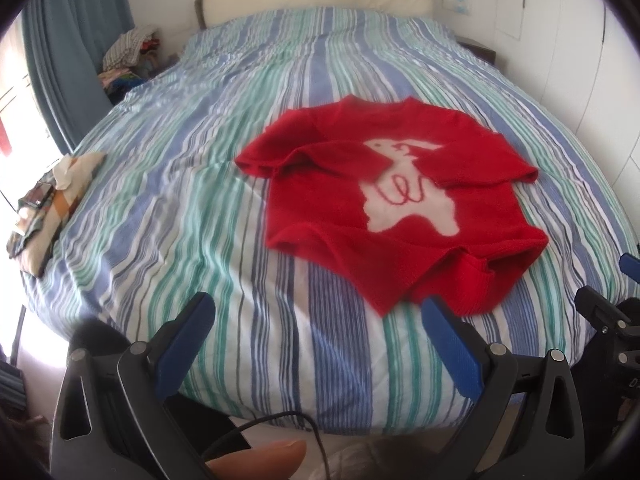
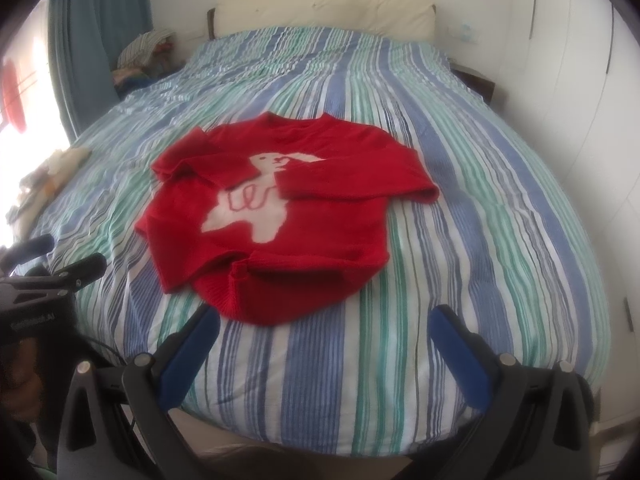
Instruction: Fold small clothes
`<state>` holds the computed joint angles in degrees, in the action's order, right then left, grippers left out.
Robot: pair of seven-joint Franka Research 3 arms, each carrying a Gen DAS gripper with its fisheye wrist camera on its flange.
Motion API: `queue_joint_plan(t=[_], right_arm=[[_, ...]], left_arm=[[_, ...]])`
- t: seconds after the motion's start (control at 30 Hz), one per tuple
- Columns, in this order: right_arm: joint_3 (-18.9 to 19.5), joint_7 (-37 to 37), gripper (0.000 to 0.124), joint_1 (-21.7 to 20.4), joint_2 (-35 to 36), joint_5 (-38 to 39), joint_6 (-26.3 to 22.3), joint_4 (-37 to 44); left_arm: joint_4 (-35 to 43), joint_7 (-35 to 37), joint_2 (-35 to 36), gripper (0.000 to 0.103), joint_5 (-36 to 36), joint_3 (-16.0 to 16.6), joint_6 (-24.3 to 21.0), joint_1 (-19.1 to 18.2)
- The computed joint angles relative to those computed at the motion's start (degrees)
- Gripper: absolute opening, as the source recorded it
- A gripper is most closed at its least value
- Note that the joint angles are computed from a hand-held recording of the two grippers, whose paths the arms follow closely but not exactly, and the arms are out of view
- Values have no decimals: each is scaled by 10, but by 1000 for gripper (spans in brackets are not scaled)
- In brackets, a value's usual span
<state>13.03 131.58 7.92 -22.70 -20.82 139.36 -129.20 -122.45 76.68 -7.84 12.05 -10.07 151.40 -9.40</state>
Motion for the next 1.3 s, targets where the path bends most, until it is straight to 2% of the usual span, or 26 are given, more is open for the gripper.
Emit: queue_joint_plan(t=[0.23, 0.73, 1.3], right_arm=[[1, 9, 103, -4, -4, -8, -2, -1], [0, 8, 103, -3, -3, -5, -1, 0], [-2, 6, 103, 0, 1, 0, -4, 3]], left_arm=[[4, 22, 0, 103, -37, 4, 0, -5], [17, -4, 12, 103, 1, -1, -4, 3], [23, -5, 18, 103, 4, 0, -25, 5]])
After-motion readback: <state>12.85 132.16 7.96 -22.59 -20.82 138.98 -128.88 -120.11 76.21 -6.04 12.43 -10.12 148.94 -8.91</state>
